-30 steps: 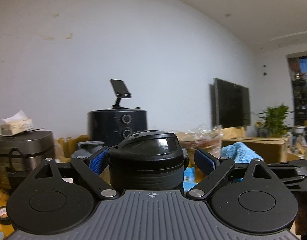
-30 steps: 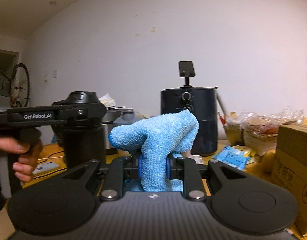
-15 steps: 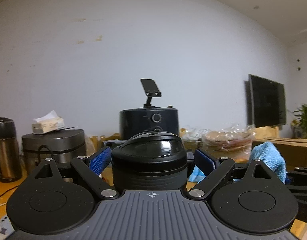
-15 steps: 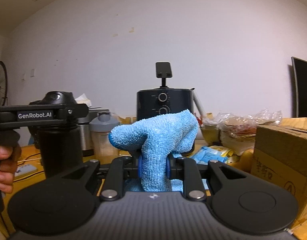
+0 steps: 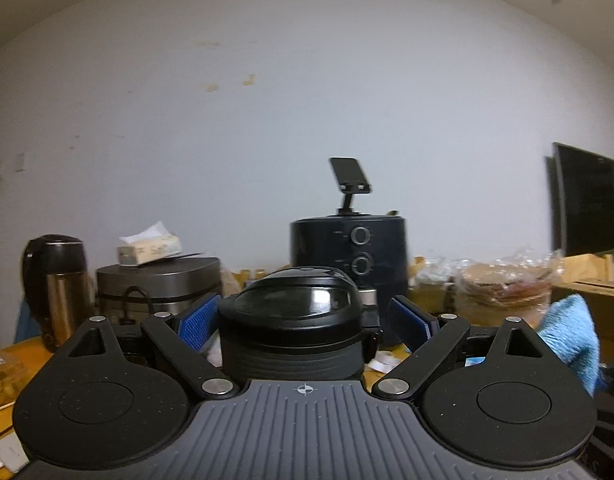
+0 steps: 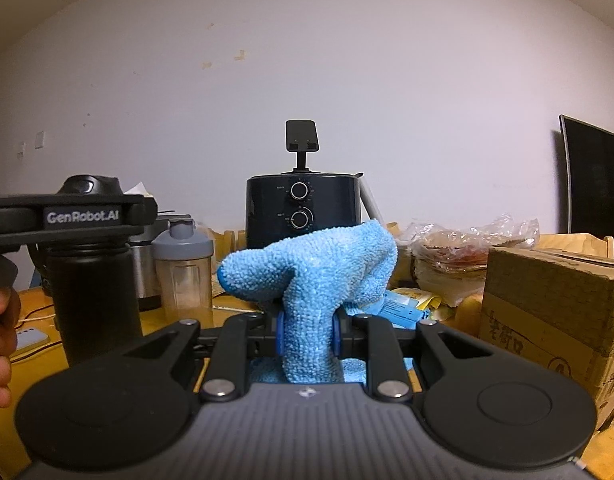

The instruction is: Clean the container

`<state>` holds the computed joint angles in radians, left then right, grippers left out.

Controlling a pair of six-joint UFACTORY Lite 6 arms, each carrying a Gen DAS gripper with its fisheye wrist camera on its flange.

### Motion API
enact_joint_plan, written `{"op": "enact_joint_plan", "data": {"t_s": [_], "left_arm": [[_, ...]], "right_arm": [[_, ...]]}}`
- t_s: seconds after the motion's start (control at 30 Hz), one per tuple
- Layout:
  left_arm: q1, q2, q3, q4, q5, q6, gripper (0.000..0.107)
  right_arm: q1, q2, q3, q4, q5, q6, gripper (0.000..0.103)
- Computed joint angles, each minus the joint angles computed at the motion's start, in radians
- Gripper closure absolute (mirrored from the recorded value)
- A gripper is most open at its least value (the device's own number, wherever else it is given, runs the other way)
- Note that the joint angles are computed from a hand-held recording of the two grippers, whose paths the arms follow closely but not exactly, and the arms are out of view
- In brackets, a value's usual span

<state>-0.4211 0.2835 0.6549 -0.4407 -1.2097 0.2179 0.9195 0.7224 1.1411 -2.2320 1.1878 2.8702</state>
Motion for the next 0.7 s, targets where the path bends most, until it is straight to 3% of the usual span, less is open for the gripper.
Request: {"op": "enact_joint_plan", "data": {"t_s": [0.57, 0.7], "left_arm": [[-0.088, 0.021, 0.054, -0.239, 0.009, 0.038, 0.016], [-0.102, 0.029, 0.063, -0.258, 0.004, 0.052, 0.025]], "right_arm": [[0.014, 0.016, 0.019, 0.043, 0.011, -0.023, 0.084], [0.019, 0.02, 0.029, 0.058, 0.013, -0.033, 0.084]]}}
